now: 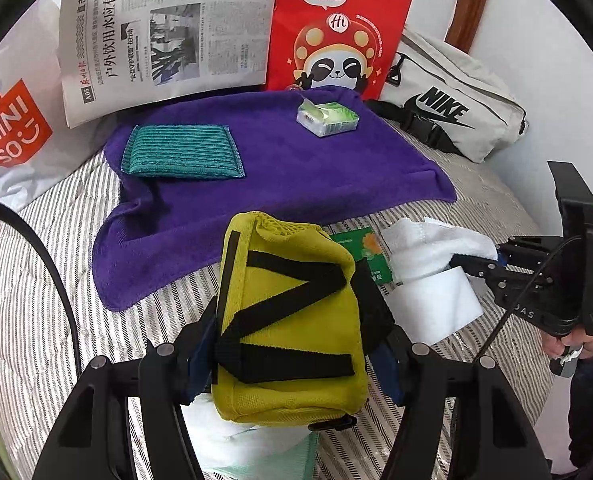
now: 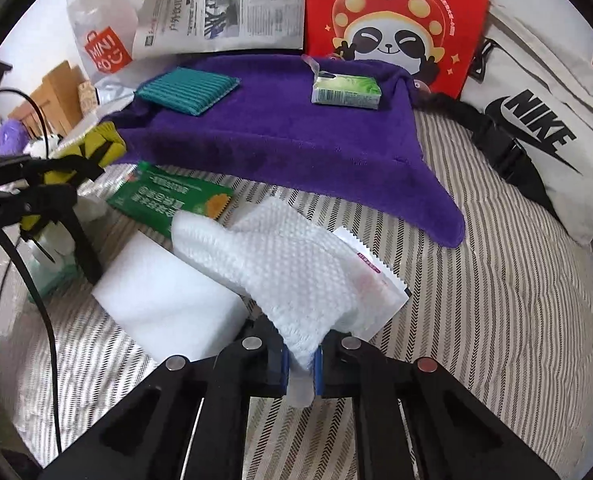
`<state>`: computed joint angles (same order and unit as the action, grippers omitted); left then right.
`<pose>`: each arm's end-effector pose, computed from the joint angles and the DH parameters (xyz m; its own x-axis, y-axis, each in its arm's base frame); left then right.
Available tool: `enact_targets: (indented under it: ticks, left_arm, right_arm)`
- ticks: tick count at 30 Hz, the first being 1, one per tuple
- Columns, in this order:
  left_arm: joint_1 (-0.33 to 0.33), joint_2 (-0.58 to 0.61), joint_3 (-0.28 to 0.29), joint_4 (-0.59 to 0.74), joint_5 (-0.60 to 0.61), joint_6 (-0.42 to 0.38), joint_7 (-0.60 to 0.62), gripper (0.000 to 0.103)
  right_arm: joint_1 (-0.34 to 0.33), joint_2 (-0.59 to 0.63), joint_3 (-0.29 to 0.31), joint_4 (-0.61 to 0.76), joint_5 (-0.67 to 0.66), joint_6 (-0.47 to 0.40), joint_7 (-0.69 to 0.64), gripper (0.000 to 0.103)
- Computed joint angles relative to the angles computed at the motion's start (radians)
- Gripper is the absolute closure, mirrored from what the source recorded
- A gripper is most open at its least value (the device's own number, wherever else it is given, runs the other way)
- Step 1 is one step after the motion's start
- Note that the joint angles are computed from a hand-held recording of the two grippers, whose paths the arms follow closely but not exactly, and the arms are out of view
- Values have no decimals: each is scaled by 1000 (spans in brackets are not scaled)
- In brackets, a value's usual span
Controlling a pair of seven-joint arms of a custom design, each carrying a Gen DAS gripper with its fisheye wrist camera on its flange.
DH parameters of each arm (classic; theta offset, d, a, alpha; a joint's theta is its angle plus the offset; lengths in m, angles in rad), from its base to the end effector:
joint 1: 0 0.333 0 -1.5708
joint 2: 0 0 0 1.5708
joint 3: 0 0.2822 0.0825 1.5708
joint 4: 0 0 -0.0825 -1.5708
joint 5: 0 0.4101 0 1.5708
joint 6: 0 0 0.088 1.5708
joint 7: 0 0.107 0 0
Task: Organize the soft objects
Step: 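Grasp the white mesh wipe with the right tool while the left tool lifts the pouch, then carry the yellow pouch and white wipe onto the purple towel with both tools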
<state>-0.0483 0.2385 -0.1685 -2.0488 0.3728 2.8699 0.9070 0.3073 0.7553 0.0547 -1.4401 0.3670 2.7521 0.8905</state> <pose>0.6215 -0.1545 0.3397 0.0933 -0.9871 0.1304 -0.8191 -0.1505 -0.5536 0.7226 0.2487 0.2625 0.6461 -0.7622 0.0398 -0.6132 -0.5494 -0.5675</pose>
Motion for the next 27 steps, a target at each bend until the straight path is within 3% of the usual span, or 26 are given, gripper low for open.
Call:
enact_targets:
  ticks: [3, 15, 27]
  left_arm:
    - [0, -3, 1, -7, 1, 12, -6, 39]
    - [-1, -57, 23, -57, 43, 46, -69, 39]
    - [22, -77, 32, -58, 57, 51, -77, 39]
  right_arm:
    - [6, 1, -15, 10, -3, -13, 30, 95]
    - [-41, -55, 26, -1, 65, -12, 33, 96]
    - [-30, -10, 25, 116, 62, -40, 74, 96]
